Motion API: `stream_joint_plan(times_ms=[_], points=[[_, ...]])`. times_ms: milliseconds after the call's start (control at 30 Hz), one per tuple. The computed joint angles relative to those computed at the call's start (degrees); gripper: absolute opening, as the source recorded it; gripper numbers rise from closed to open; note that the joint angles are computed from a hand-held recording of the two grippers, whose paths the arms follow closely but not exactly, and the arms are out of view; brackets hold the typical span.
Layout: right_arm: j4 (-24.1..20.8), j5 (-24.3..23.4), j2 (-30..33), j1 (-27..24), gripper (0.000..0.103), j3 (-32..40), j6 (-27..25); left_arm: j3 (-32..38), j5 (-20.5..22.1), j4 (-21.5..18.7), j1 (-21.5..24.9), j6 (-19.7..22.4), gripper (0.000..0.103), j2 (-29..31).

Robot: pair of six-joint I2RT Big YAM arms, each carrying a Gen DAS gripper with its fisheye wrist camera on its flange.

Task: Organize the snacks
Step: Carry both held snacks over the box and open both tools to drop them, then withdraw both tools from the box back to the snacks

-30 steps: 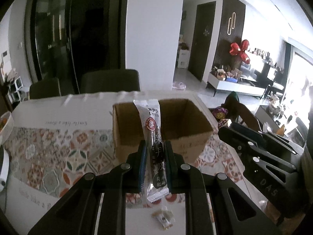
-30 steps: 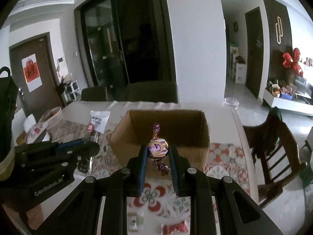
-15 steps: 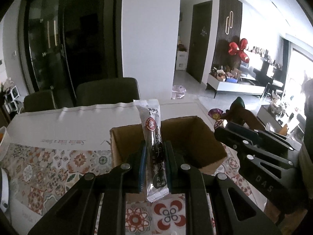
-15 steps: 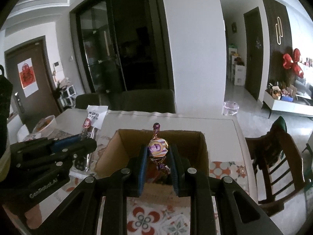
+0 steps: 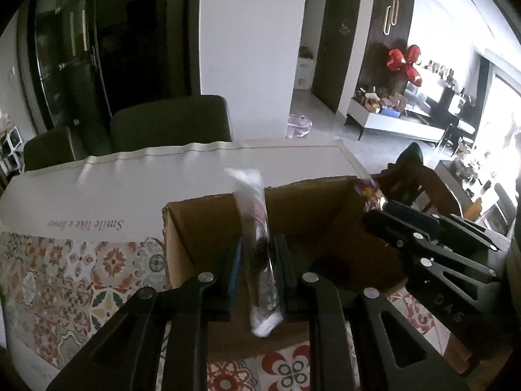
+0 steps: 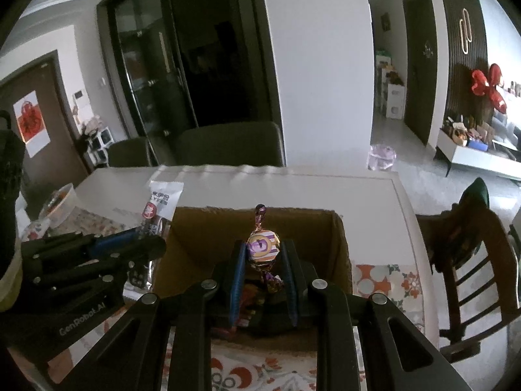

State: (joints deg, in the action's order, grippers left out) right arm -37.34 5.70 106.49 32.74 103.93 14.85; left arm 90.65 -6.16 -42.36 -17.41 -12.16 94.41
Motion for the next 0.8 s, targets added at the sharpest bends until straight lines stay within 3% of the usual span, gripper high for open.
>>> stream_joint_plan(times_ms=[33, 67, 133, 333, 433, 733, 800], points=[[-0.5, 0.0, 0.5, -0.2, 0.025, 0.6, 0.2, 0.1, -0.6, 0.2, 0.0, 0.1, 0.031, 0.1], [-1.1, 0.1, 1.0, -0.3, 0.03, 1.0, 0.3, 0.0, -1.4, 0.5, -0.1, 0.3, 0.042, 0.1], [-2.4, 0.8, 1.7, -0.3, 0.049, 2.1, 0.5, -0.6, -2.2, 1.2, 0.0, 0.3, 0.046, -0.4], [-0.8, 4.1, -0.7, 0.1, 0.052, -0.5, 1.0, -3.8, -4.5, 2.5, -0.7, 0.5, 0.057, -3.9], [0.0, 6.2, -2.5, 0.7, 0.067, -2.5, 1.5, -5.6, -4.9, 3.2, -1.0, 0.1, 0.058, -5.9], [0.6, 7.9, -8.9, 2.1, 0.068, -9.0, 2.7, -9.5, -4.4, 2.4, -2.3, -0.7, 0.058, -11.2], [0.5, 8.0, -10.2, 2.2, 0.078, -10.4, 3.9, -10.3, -4.6, 2.4, -3.0, -0.5, 0.059, -12.3]])
